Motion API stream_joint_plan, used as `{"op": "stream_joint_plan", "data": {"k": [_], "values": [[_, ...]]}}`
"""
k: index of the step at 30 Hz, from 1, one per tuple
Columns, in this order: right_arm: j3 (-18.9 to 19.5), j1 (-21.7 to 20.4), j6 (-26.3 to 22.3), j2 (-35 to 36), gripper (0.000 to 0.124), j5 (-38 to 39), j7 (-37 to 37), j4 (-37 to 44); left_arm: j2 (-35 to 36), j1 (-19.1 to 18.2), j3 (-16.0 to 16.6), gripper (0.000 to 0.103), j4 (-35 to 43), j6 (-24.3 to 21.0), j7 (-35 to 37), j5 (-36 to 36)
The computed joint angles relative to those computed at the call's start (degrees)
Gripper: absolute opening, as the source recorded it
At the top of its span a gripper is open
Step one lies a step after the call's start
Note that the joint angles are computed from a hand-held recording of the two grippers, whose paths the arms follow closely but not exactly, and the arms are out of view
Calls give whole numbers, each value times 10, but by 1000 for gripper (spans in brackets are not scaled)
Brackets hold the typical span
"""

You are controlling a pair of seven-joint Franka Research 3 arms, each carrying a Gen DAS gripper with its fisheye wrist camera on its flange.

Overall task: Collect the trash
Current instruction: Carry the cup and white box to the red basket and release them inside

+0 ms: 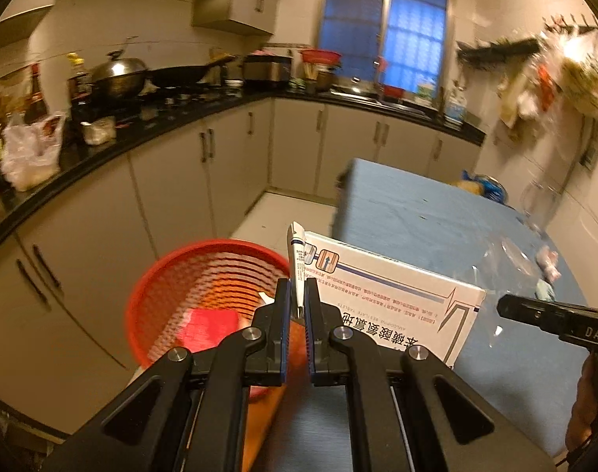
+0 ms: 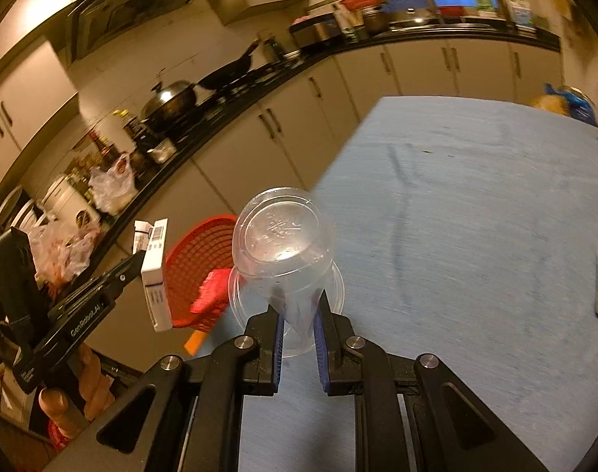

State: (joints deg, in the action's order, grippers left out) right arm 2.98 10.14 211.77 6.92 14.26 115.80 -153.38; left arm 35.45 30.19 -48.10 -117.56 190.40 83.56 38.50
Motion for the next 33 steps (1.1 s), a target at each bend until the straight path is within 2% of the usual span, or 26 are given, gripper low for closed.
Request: {"op": "stream_joint_plan", "data": {"k": [6, 9, 12, 17, 22, 27, 33], "values": [[14, -12, -46, 41, 15, -50, 5, 83, 4, -21, 52, 6, 36, -8, -6, -19], [37, -45, -65, 71, 15, -106, 38, 127, 13, -43, 80, 6, 60, -21, 4, -39], [78, -98, -86, 105, 15, -173, 83, 174, 17, -96, 138, 6, 83, -25, 16, -65], [140, -163, -127, 163, 15, -225, 103, 249, 32, -164, 204, 6, 118, -41, 40, -103], [189, -205, -158, 208, 15, -220, 80, 298, 48, -183, 223, 6, 138, -54, 66, -134], [197, -202, -185, 239, 15, -186, 41, 341, 49, -220, 263, 6, 143, -47, 79, -145], [168, -162, -224, 265, 16, -134, -1, 386, 57, -256, 299, 6, 156, -48, 92, -148]]}}
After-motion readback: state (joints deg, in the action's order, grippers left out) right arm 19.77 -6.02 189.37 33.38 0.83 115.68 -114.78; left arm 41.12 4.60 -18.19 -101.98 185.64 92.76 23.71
